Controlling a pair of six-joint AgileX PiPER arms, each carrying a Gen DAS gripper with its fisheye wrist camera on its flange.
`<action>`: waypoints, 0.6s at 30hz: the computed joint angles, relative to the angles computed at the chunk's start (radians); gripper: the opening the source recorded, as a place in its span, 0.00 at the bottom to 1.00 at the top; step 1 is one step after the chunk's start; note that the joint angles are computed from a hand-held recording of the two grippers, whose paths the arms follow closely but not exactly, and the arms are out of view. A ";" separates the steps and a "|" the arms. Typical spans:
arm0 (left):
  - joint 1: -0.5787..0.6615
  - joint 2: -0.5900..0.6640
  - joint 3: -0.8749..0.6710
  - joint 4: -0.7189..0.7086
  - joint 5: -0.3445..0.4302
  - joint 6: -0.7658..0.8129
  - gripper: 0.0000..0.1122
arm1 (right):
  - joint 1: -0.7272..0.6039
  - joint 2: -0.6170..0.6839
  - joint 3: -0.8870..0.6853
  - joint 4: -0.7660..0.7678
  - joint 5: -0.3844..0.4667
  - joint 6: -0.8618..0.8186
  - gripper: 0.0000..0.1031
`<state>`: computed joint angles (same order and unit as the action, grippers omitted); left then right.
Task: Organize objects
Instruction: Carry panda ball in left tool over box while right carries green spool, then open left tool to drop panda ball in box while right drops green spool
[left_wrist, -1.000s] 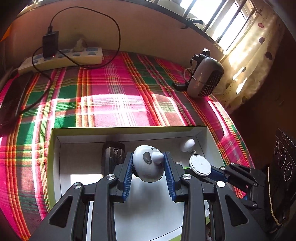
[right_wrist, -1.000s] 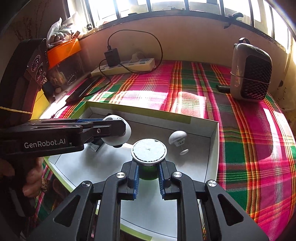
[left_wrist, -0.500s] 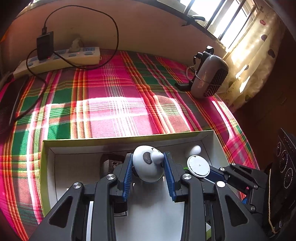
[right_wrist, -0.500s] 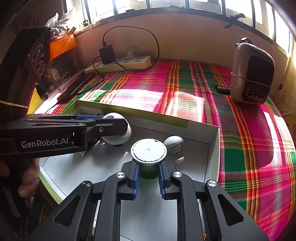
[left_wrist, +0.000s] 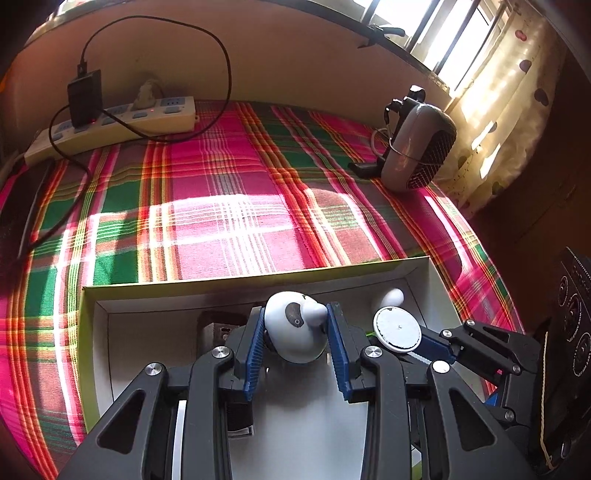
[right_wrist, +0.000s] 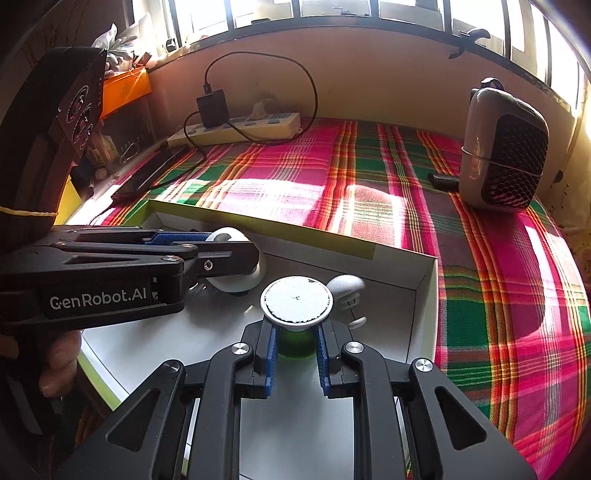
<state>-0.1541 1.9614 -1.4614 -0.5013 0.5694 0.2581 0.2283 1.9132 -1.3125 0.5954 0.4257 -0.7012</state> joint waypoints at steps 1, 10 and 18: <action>0.000 0.000 0.000 0.000 -0.001 -0.001 0.27 | 0.002 -0.001 0.001 -0.010 -0.004 0.009 0.20; 0.000 0.001 -0.002 -0.001 0.000 -0.002 0.27 | 0.011 -0.002 0.004 -0.030 -0.008 0.013 0.29; -0.001 -0.002 0.001 0.010 -0.003 -0.017 0.28 | 0.019 -0.007 0.010 -0.046 -0.017 0.025 0.32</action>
<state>-0.1549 1.9594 -1.4603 -0.4911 0.5668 0.2416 0.2469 1.9060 -1.3028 0.5494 0.4086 -0.6757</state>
